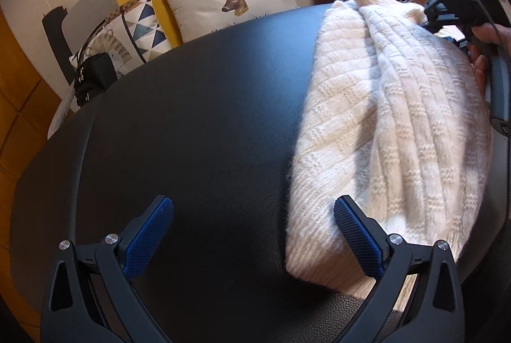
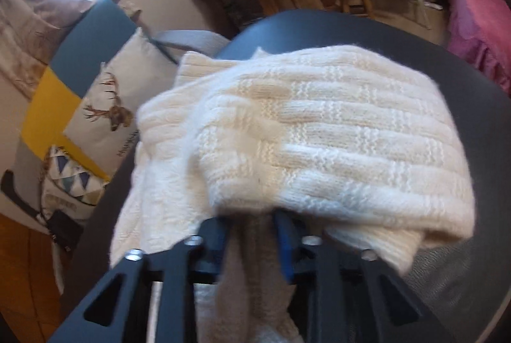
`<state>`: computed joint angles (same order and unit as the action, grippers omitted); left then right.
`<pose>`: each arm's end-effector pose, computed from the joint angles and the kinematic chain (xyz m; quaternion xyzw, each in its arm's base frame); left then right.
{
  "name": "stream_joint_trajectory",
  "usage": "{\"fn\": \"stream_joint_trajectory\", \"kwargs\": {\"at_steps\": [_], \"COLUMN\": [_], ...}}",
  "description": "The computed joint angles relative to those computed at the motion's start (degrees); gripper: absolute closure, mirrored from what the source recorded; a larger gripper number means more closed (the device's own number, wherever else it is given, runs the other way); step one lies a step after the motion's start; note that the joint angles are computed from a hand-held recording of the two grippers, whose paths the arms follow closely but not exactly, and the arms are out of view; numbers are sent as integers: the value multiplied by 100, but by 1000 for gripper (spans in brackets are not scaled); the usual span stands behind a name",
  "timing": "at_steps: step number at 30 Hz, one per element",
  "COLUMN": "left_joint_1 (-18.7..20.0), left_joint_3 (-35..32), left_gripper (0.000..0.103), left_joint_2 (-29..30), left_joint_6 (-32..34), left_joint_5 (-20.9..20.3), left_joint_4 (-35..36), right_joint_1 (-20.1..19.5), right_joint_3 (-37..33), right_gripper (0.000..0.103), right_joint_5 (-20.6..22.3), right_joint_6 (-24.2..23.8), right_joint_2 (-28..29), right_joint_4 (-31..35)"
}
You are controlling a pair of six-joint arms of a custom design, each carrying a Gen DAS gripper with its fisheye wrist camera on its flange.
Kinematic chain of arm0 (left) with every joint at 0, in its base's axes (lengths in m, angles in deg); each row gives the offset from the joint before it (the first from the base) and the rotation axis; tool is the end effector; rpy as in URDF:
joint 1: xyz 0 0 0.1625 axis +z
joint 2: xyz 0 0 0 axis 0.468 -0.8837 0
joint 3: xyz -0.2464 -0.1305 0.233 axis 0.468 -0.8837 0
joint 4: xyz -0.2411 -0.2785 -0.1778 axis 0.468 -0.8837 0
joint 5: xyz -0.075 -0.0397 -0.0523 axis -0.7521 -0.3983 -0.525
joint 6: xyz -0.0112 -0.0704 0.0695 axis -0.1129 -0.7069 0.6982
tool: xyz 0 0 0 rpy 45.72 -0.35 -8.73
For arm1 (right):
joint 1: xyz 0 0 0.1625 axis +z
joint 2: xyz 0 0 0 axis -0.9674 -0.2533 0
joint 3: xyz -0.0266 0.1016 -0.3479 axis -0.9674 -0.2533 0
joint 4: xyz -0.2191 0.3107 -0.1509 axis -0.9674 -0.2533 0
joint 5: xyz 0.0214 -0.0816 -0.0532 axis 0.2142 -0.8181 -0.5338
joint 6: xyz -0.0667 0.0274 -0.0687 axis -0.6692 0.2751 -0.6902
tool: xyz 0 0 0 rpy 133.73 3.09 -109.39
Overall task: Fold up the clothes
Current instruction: 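Close the right gripper on the sweater's folded edge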
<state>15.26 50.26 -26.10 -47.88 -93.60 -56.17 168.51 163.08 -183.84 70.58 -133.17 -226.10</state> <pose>-0.2118 -0.4882 0.1303 0.3236 0.8405 -0.1908 0.3904 0.1002 -0.5345 0.1921 -0.2892 -0.8207 0.4473 0.2067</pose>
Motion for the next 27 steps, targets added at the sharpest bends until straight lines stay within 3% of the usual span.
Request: {"fn": "stream_joint_trajectory", "kwargs": {"at_steps": [5,9,12,16,18,19,20,22,27], "left_joint_1": [34,27,54,94,120,118,108,89,48], "left_joint_3": [-5,11,-29,-179,-283,-311,-353,-472,-783], "left_gripper": [1,1,1,1,1,1,1,1,1], "left_joint_2": [-46,-103,-151,-203,-190,-162,-103,82,723], "left_joint_6": [-13,-26,-69,-321,-363,-356,-413,-489,-113], "left_joint_5": [18,73,108,73,3,11,23,42,119], "left_joint_4": [17,7,69,386,621,637,645,634,495], "right_joint_1": [-299,-237,-35,546,807,845,822,704,277], "right_joint_3": [497,675,606,258,133,100,108,206,237], "right_gripper": [91,95,103,103,101,90,70,66,57], "right_joint_5": [1169,1679,2034,1736,1034,734,519,295,277], "right_joint_6": [36,-24,-330,-865,-1026,-1075,-1001,-696,-332], "right_joint_2": [-317,-507,-544,-438,-320,-280,-286,-353,-346], "right_joint_4": [-752,-1138,-1317,-925,-776,-686,-512,-139,356]}}
